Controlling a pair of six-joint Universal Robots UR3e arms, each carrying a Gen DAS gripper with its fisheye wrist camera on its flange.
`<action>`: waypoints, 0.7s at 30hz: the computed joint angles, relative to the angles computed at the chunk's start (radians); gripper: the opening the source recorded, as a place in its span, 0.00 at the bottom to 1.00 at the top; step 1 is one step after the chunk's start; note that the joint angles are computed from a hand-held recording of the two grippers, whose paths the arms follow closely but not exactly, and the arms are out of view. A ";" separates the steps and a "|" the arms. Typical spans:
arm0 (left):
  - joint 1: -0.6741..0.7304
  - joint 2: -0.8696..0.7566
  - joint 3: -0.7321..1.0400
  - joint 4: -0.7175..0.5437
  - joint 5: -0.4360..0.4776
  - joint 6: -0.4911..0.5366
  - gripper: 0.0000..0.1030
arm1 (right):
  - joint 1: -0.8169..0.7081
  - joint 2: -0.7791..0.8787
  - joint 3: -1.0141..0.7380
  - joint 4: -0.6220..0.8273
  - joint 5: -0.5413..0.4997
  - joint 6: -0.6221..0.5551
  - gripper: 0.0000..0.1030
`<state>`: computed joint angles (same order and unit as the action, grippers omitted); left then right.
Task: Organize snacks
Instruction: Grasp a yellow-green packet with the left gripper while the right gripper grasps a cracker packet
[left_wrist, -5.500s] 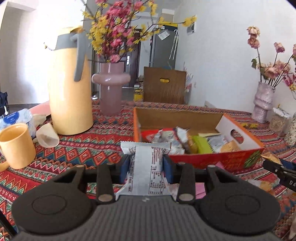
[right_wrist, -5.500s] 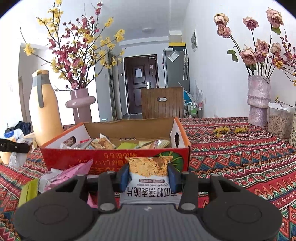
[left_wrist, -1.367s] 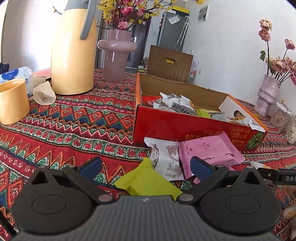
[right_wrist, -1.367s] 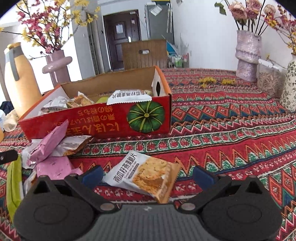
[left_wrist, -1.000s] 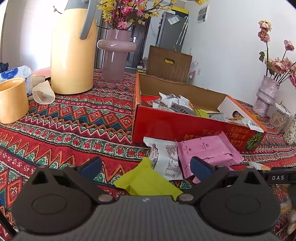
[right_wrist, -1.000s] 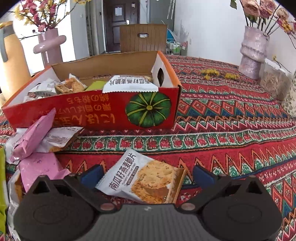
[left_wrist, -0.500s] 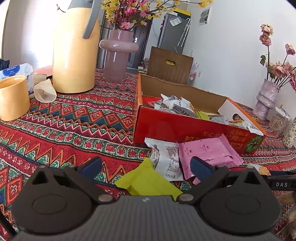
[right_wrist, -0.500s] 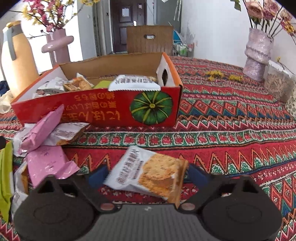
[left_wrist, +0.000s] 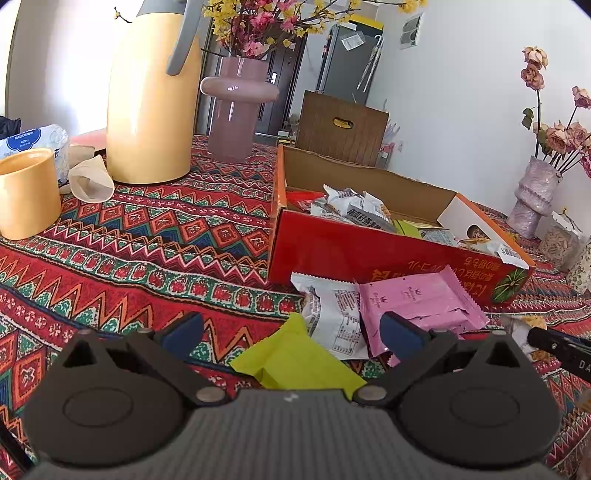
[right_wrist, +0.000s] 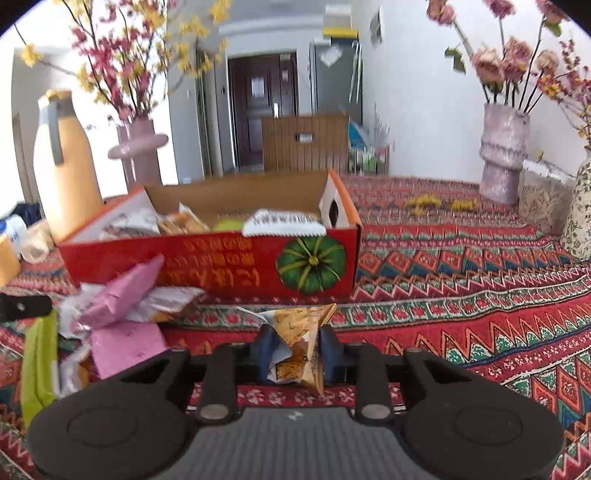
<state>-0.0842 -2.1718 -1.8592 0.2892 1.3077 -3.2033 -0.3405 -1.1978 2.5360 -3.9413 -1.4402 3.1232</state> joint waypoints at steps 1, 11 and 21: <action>-0.001 -0.001 0.000 0.000 0.002 0.000 1.00 | 0.000 0.014 0.012 -0.039 0.007 0.008 0.20; -0.015 -0.007 0.011 -0.006 0.035 0.001 1.00 | -0.031 0.104 0.048 -0.201 0.067 0.048 0.19; -0.076 0.067 0.018 -0.153 0.137 0.007 1.00 | -0.084 0.153 0.091 -0.320 0.149 0.059 0.19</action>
<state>-0.1606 -2.1047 -1.8413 0.1361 1.4446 -3.1964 -0.4245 -1.0446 2.6272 -4.2610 -1.2911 3.1820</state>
